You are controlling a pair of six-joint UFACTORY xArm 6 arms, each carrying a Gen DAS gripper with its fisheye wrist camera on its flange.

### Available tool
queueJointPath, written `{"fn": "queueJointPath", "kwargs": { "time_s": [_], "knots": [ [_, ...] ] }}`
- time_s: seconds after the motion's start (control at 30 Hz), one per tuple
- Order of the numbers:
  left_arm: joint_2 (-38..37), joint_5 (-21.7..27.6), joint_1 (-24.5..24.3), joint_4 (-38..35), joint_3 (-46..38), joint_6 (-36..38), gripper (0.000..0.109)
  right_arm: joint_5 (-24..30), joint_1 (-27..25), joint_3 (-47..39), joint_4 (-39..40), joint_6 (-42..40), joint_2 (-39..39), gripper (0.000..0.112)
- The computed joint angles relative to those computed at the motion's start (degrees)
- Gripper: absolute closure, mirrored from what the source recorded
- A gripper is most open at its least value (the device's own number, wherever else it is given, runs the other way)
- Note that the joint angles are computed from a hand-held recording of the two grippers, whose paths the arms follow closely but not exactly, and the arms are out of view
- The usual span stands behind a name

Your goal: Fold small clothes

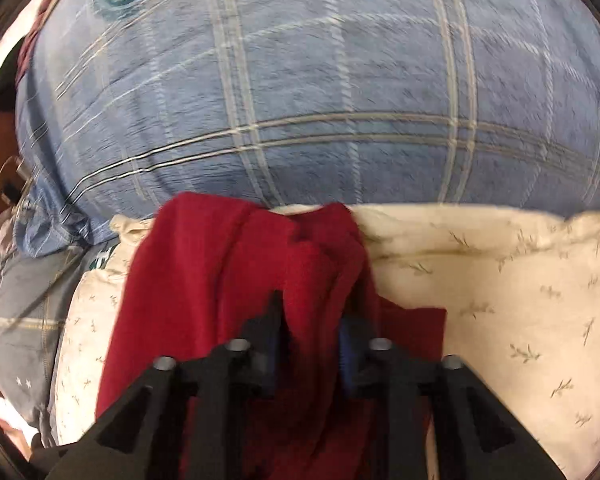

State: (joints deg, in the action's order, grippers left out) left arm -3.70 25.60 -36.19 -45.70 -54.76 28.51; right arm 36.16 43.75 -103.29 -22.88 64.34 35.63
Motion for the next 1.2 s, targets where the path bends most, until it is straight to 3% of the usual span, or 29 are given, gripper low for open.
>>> {"fn": "queueJointPath", "kwargs": {
  "time_s": [0.07, 0.13, 0.23, 0.33, 0.4, 0.57, 0.6, 0.63, 0.67, 0.73, 0.83, 0.97, 1.03, 1.13, 1.2],
  "knots": [
    [-2.95, 3.3, 1.06, -0.06, 1.29, 1.35, 0.041, -4.3, -0.29, 5.74, -1.28, 4.25, -3.67, 0.072],
    [-6.54, 3.64, 1.73, 2.1, 3.84, 2.54, 0.041, -6.45, 0.11, 11.03, -2.93, 7.64, -7.96, 0.063],
    [-12.13, -2.12, 2.58, 11.97, 10.24, -0.1, 0.038, -9.93, 1.95, 19.77, -10.45, 16.37, -15.35, 0.049],
    [-15.85, -7.23, 5.09, 24.5, 15.93, -8.15, 0.038, -14.78, 4.14, 25.64, -18.03, 25.04, -19.66, 0.042],
    [-16.19, -6.53, 7.02, 27.27, 17.04, -11.14, 0.038, -15.71, 5.4, 25.85, -16.06, 23.94, -19.24, 0.041],
    [-14.26, -8.16, 8.53, 25.75, 17.09, -13.47, 0.038, -17.54, 6.93, 22.51, -6.65, 18.64, -13.73, 0.042],
    [-14.79, -8.42, 8.45, 25.61, 17.46, -13.79, 0.038, -16.06, 6.91, 21.43, -6.53, 20.4, -12.51, 0.052],
    [-16.92, -8.06, 8.37, 24.98, 18.95, -13.57, 0.038, -16.06, 6.89, 21.83, -7.36, 22.6, -12.43, 0.082],
    [-17.52, -7.72, 8.35, 23.86, 18.91, -12.91, 0.038, -18.08, 6.5, 23.0, -8.58, 24.54, -12.77, 0.092],
    [-17.93, -8.11, 8.16, 23.9, 18.71, -12.92, 0.038, -14.92, 7.36, 23.2, -15.59, 28.3, -14.5, 0.095],
    [-16.91, -9.57, 7.81, 28.86, 17.99, -17.4, 0.038, -3.68, 11.34, 22.1, -24.42, 28.88, -17.12, 0.095],
    [-11.79, -9.28, 6.71, 31.13, 15.55, -20.77, 0.038, -3.68, 11.02, 23.14, -21.42, 27.85, -16.31, 0.094],
    [-9.53, -8.82, 6.45, 34.55, 14.44, -24.05, 0.038, -5.43, 10.15, 24.09, -18.95, 27.32, -16.18, 0.086],
    [-9.18, -9.9, 6.32, 33.99, 14.61, -24.13, 0.038, -5.93, 9.86, 26.91, -23.51, 34.4, -19.87, 0.071],
    [-8.85, -9.67, 6.41, 32.57, 14.19, -23.33, 0.036, -2.72, 10.4, 27.01, -28.67, 38.77, -21.61, 0.07]
  ]
}}
